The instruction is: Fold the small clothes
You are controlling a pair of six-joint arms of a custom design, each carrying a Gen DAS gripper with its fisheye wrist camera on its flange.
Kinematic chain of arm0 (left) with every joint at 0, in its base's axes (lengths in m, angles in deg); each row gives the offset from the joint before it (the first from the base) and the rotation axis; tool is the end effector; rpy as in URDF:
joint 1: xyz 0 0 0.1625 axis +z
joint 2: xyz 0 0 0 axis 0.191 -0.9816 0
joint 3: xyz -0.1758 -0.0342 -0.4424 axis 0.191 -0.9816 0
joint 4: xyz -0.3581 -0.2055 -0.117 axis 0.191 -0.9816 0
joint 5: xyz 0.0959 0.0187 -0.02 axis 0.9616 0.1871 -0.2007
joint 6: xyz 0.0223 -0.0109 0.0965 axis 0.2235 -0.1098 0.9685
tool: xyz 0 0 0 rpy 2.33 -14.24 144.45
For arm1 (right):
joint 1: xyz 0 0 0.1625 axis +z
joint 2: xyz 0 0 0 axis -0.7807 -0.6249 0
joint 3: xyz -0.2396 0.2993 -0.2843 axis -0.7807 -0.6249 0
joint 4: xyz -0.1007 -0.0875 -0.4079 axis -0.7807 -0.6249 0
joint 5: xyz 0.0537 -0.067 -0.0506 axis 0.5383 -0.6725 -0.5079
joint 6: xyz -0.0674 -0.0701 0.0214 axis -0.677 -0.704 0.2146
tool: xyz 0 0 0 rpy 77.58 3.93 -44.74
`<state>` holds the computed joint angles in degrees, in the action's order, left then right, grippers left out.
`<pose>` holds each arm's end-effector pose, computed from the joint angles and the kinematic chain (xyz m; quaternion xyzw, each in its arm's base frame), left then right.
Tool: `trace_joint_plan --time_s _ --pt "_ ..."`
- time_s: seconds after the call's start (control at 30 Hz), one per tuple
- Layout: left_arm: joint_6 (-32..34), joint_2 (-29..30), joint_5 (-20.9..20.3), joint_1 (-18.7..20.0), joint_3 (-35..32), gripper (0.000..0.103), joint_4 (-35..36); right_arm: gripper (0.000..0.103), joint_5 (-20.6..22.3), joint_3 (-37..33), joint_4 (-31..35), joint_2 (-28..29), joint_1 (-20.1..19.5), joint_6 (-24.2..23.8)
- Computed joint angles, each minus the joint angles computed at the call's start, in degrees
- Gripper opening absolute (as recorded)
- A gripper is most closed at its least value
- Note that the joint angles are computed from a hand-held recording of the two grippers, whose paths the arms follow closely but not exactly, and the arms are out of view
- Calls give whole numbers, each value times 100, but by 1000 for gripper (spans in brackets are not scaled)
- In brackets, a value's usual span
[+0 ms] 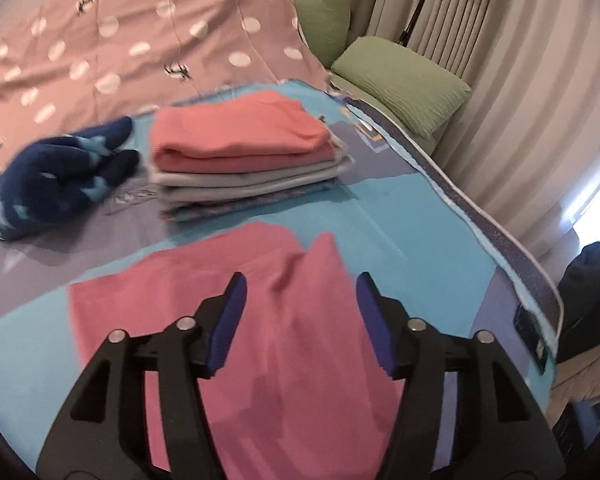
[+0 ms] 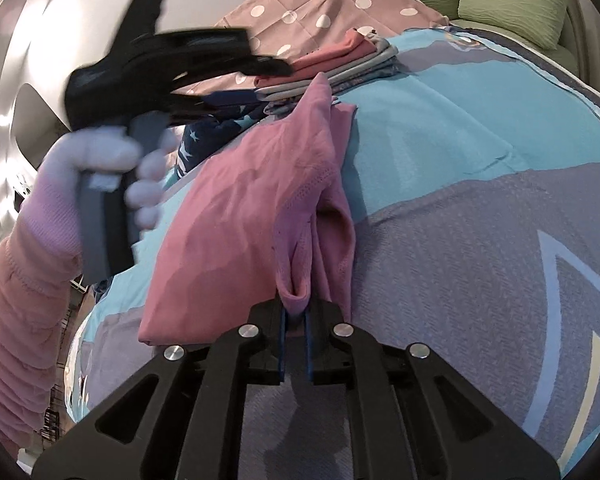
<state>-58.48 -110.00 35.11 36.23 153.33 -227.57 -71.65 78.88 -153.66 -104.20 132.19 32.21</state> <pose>-0.3092 -0.6321 0.0868 0.1796 0.9028 -0.2875 0.2645 0.0610 -0.5029 0.1955 0.1875 -0.9481 0.2507 0.0551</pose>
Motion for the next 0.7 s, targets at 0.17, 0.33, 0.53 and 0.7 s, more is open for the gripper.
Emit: trace_joint_plan --time_s 0.17,0.33,0.53,0.7 --pt "-192 -564 528 -175 977 70 -117 9 -83 31 -62 -7 -10 9" --pt "-1091 -1126 1209 -414 2081 76 188 9 -289 89 -295 25 64 -31" --pt "-1871 -1563 972 -618 3030 77 -141 22 -679 208 -688 29 181 10" --pt "-2108 -1555 721 -712 3389 77 -565 28 -963 303 -1037 -4 279 -4"
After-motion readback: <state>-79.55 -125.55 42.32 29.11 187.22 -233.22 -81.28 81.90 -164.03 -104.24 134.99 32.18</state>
